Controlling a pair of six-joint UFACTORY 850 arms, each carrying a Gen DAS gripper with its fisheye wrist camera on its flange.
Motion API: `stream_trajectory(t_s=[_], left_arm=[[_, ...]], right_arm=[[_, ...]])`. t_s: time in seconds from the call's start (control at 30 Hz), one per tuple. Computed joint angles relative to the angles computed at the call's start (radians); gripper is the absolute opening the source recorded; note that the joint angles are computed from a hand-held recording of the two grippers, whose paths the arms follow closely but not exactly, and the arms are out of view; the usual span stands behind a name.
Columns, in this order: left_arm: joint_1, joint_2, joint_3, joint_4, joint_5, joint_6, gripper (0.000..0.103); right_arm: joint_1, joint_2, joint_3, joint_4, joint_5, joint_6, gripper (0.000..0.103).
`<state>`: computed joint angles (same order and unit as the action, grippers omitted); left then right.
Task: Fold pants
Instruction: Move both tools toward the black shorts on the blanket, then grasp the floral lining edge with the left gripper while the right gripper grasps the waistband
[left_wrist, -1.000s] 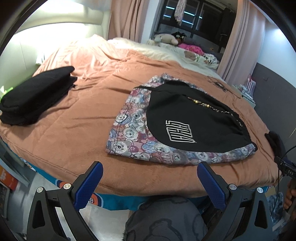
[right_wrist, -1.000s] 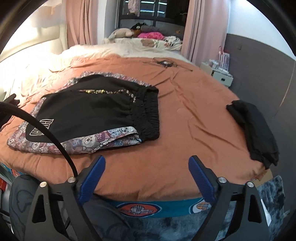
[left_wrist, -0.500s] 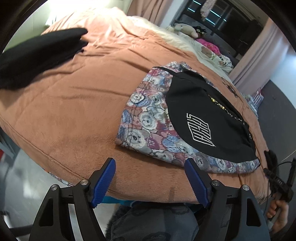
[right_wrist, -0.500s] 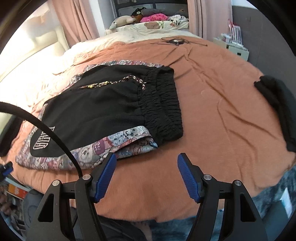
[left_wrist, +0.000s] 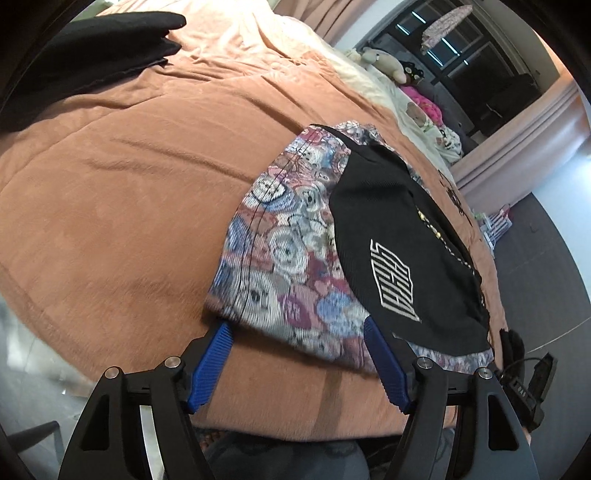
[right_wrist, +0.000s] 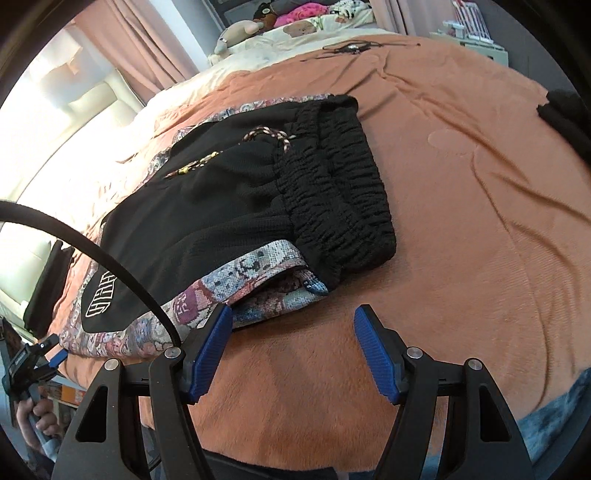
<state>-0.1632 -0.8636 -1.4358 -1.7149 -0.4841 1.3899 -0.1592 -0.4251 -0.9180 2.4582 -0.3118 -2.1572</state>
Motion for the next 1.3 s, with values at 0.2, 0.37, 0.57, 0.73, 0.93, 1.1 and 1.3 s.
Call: stream_trajectory(t_s=[0.2,0.37,0.57,0.73,0.93,1.1,1.3], left_arm=[[0.005,-0.044,-0.067,0.004,0.002,-0.065,0.069],[0.007,-0.034,-0.045,-0.038,0.012,-0.063,0.058],[0.015,-0.020,-0.008,-0.108,-0.008,-0.029,0.049],[0.021,-0.026,-0.013,-0.095,0.002,-0.074,0.017],[0.028,-0.023,-0.005,-0.084,-0.015,-0.122,0.005],[0.018,0.012,0.014,-0.136,0.010,-0.063,0.005],[0.000,0.047,0.017,-0.172,0.058,-0.049,0.004]], right_arm=[[-0.044,-0.033,-0.017,-0.132,-0.103,0.184,0.068],[-0.073,-0.056,-0.032,-0.189,-0.146,0.289,0.068],[-0.112,-0.093,-0.048,-0.252,-0.276,0.398,0.068],[-0.116,-0.157,-0.104,-0.328,-0.306,0.479,0.068],[-0.112,-0.182,-0.156,-0.430,-0.272,0.587,0.021],[-0.117,-0.154,-0.142,-0.446,-0.305,0.546,0.008],[-0.132,-0.147,-0.142,-0.426,-0.345,0.516,0.008]])
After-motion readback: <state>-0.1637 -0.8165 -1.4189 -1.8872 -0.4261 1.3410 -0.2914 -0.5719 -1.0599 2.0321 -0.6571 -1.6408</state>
